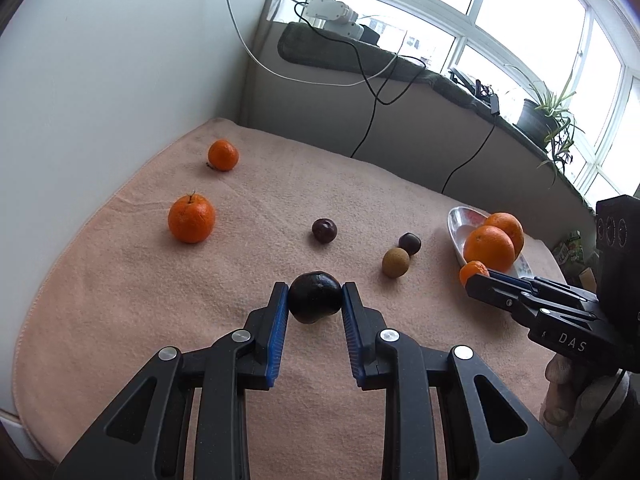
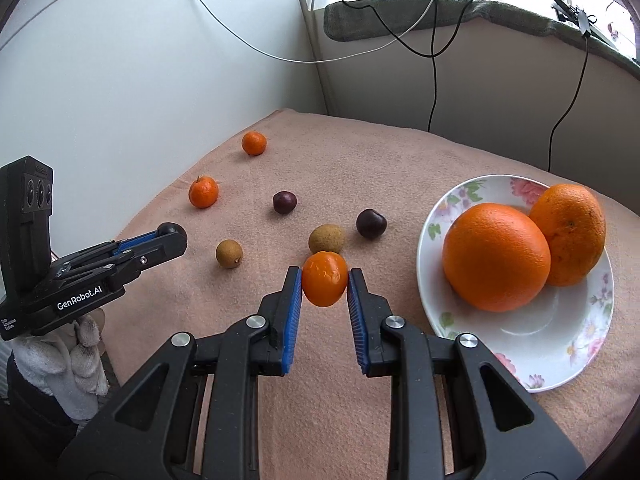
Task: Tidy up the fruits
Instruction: 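Carry the plum in the left tool toward the plate while the right tool carries the kumquat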
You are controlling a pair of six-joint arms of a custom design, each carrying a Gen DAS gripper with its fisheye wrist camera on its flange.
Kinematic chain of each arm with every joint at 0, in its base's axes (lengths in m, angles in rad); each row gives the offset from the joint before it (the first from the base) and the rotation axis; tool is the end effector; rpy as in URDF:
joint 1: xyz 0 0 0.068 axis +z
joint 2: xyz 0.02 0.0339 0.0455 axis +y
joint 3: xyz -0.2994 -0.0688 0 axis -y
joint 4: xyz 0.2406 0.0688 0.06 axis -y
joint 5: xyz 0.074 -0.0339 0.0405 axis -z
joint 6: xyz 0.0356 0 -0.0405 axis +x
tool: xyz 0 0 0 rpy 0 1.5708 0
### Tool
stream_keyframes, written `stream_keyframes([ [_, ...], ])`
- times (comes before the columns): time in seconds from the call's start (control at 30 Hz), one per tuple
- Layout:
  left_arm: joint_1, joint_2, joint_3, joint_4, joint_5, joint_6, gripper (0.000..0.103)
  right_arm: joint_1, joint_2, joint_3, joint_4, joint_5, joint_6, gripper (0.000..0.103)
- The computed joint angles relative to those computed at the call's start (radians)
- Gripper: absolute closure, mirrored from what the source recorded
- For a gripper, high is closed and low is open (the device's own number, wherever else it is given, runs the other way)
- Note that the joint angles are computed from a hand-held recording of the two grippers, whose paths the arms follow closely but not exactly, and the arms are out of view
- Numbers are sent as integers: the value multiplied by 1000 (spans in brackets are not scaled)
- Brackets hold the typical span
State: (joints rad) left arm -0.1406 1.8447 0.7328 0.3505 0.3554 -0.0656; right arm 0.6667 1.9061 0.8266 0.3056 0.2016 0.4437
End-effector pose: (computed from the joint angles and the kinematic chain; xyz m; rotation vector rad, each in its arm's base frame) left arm 0.3340 -0.0598 0.1385 0.2656 2.3143 -0.5173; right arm 0.2895 0.2188 0.1363 -0.1617 2.3415 0.3188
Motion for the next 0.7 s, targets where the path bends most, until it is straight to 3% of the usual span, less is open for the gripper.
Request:
stream_keyframes([
  [0.7, -206, -29, 37, -18, 38, -32, 78, -106, -251, -271, 47, 113, 55, 79],
])
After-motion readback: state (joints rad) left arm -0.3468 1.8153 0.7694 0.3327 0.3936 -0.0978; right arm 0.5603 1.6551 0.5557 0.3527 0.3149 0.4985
